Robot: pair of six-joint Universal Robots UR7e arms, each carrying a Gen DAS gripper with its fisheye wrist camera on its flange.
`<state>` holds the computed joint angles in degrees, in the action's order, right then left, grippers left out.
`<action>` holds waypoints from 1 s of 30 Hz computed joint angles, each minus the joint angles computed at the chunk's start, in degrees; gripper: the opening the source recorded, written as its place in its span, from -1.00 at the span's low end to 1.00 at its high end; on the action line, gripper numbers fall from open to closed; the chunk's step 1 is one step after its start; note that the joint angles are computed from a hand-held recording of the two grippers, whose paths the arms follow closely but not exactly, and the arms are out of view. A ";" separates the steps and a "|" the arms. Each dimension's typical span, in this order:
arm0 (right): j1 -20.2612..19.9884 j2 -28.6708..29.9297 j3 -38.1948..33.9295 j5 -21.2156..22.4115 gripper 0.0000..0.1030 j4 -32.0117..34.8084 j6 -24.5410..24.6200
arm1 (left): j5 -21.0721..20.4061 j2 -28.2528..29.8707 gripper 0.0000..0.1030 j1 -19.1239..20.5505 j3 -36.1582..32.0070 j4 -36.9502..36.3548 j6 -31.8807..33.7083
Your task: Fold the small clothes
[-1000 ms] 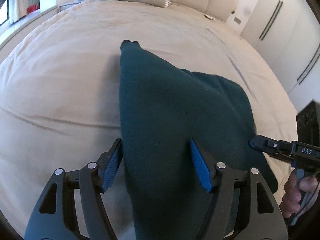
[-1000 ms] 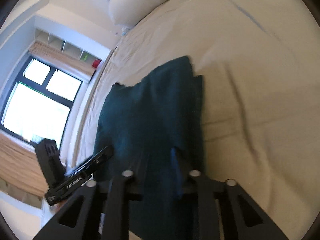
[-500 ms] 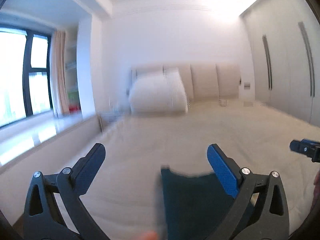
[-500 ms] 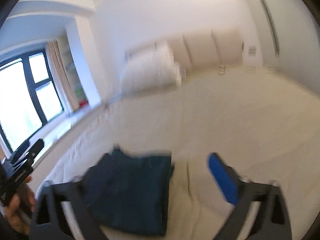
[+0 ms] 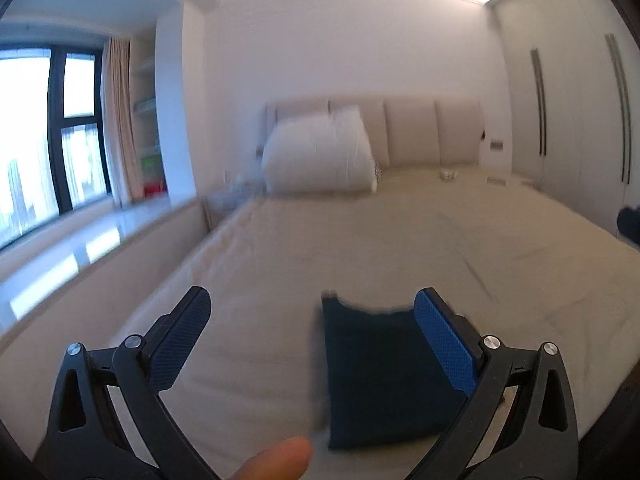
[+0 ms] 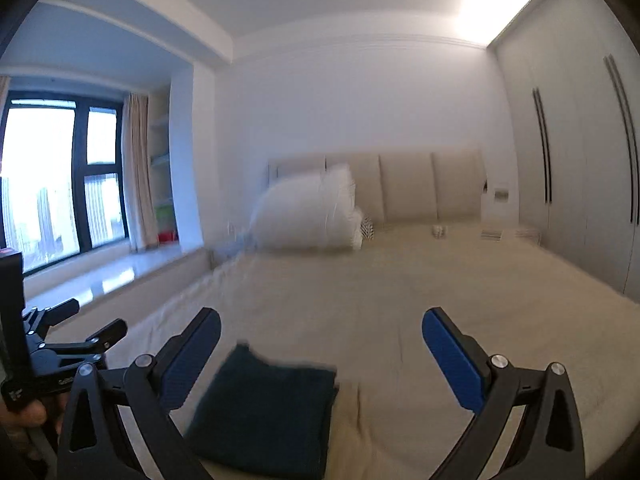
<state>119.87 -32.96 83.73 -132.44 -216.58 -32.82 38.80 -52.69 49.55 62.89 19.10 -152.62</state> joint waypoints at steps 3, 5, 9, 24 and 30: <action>-1.09 0.15 0.68 -2.57 1.00 6.44 6.27 | -0.90 3.94 1.00 1.05 -3.35 9.19 -8.10; -1.31 -0.06 1.99 -5.08 1.00 9.32 9.98 | -1.64 7.53 1.00 2.07 -6.40 14.86 -12.36; -2.26 -0.36 3.53 -8.94 1.00 16.67 17.94 | -0.11 14.35 1.00 4.51 -13.74 26.91 -21.20; -3.96 -1.75 6.53 -11.28 1.00 30.21 28.92 | 1.83 22.27 1.00 9.24 -22.82 37.31 -27.91; -4.17 -1.89 6.77 -10.67 1.00 32.72 29.73 | 1.77 22.12 1.00 9.21 -22.96 38.44 -28.76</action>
<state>115.69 -34.86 90.50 -143.11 -183.86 -3.09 40.57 -30.57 58.76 39.93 57.54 -181.38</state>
